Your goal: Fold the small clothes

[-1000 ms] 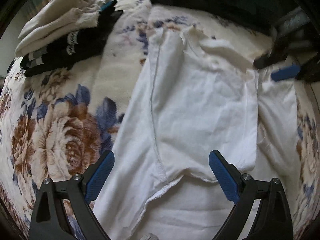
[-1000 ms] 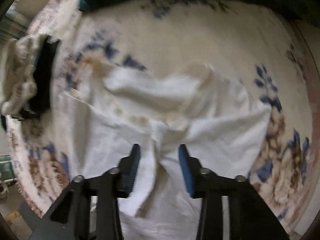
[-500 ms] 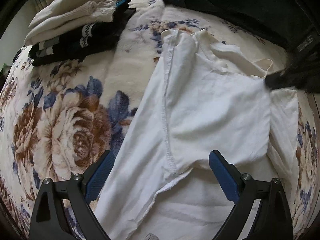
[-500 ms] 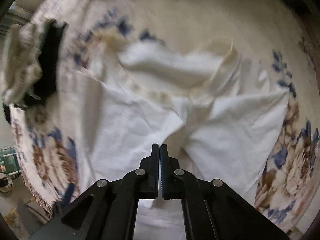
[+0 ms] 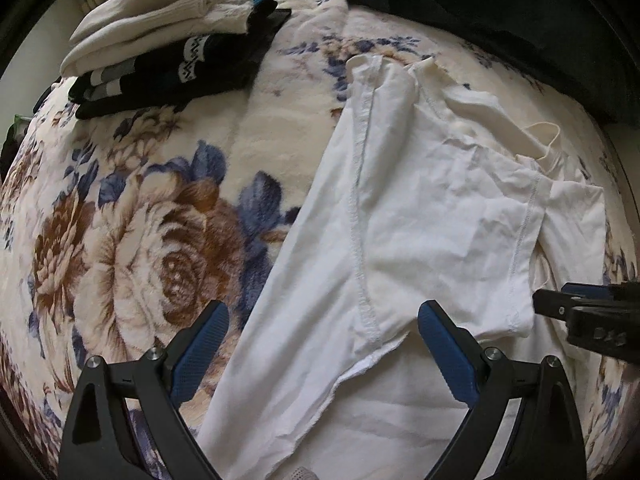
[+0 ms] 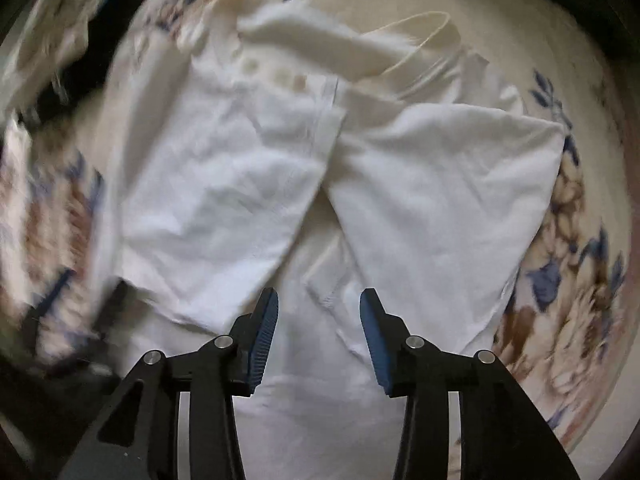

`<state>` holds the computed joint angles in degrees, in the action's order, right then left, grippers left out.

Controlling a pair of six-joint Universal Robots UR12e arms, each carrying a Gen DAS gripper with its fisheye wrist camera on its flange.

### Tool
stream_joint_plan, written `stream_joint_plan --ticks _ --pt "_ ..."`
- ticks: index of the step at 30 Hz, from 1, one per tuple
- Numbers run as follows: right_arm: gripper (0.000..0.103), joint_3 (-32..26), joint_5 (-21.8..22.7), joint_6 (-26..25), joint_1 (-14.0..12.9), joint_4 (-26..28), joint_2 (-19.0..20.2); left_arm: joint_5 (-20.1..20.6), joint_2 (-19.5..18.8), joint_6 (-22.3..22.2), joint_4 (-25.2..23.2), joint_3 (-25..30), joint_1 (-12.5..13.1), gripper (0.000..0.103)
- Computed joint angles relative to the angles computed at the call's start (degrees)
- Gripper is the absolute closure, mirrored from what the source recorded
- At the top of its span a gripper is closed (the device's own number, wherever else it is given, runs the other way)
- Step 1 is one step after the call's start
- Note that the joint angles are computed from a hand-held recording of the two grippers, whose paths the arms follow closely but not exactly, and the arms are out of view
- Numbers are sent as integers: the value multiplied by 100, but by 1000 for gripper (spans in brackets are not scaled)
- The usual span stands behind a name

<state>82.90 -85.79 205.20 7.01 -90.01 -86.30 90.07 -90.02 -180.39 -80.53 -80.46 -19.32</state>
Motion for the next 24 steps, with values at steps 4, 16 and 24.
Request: stream_joint_plan --ticks 4,16,24 --pt "99 346 -638 434 185 -562 -141 51 26 -139 -42 -31 48 6" --pt "94 344 -493 -195 713 -770 -211 -54 2 -263 -79 19 120 6" --pt "57 567 1130 1217 -303 -1227 -643 -255 5 -310 -86 25 150 6"
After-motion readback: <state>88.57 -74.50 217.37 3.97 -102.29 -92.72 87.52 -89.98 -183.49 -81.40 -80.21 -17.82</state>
